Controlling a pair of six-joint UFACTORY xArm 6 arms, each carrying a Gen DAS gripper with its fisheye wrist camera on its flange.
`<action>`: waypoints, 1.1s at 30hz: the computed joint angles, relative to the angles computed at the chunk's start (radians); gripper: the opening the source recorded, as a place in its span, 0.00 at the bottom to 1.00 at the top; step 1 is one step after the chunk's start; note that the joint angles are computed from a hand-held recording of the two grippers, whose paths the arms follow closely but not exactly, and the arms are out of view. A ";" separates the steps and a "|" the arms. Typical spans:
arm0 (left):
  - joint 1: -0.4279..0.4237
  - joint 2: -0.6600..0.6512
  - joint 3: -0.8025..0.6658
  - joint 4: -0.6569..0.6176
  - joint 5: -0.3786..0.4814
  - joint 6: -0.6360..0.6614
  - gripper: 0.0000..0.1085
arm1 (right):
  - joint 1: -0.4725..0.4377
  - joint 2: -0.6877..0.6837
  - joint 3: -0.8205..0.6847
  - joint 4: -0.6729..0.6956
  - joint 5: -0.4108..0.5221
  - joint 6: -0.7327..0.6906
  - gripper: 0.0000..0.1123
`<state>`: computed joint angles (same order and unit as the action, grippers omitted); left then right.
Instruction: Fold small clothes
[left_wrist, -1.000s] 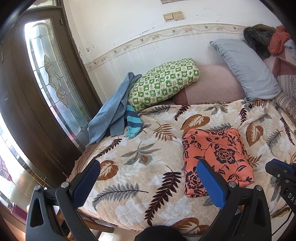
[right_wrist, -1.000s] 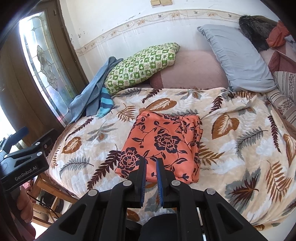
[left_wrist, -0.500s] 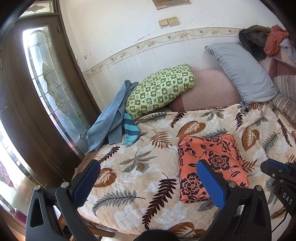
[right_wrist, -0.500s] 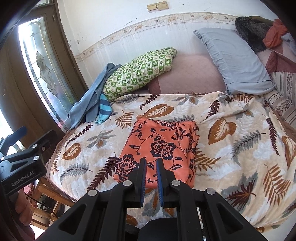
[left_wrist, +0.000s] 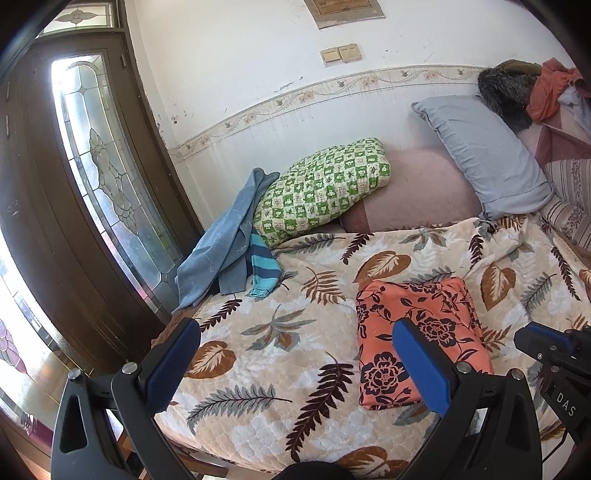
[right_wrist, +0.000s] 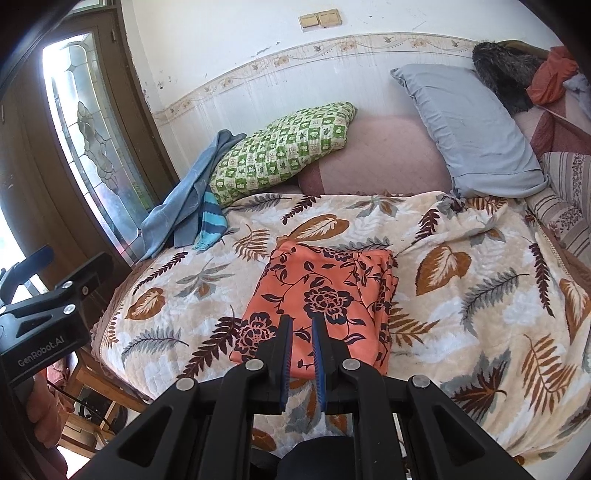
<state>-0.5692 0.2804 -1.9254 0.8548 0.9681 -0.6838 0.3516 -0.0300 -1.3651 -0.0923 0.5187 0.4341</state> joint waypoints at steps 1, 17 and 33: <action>0.002 -0.003 0.002 -0.004 -0.005 0.001 0.95 | 0.003 0.001 -0.005 -0.003 0.003 0.000 0.11; 0.019 -0.031 0.035 -0.031 -0.050 0.006 0.95 | 0.033 0.029 -0.067 -0.062 0.040 0.028 0.11; 0.040 -0.038 0.067 -0.070 -0.090 0.027 0.95 | 0.047 0.056 -0.091 -0.081 0.056 0.044 0.11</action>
<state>-0.5292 0.2420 -1.8587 0.7851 0.8781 -0.6571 0.3990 0.0261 -1.4557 -0.1732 0.5743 0.4783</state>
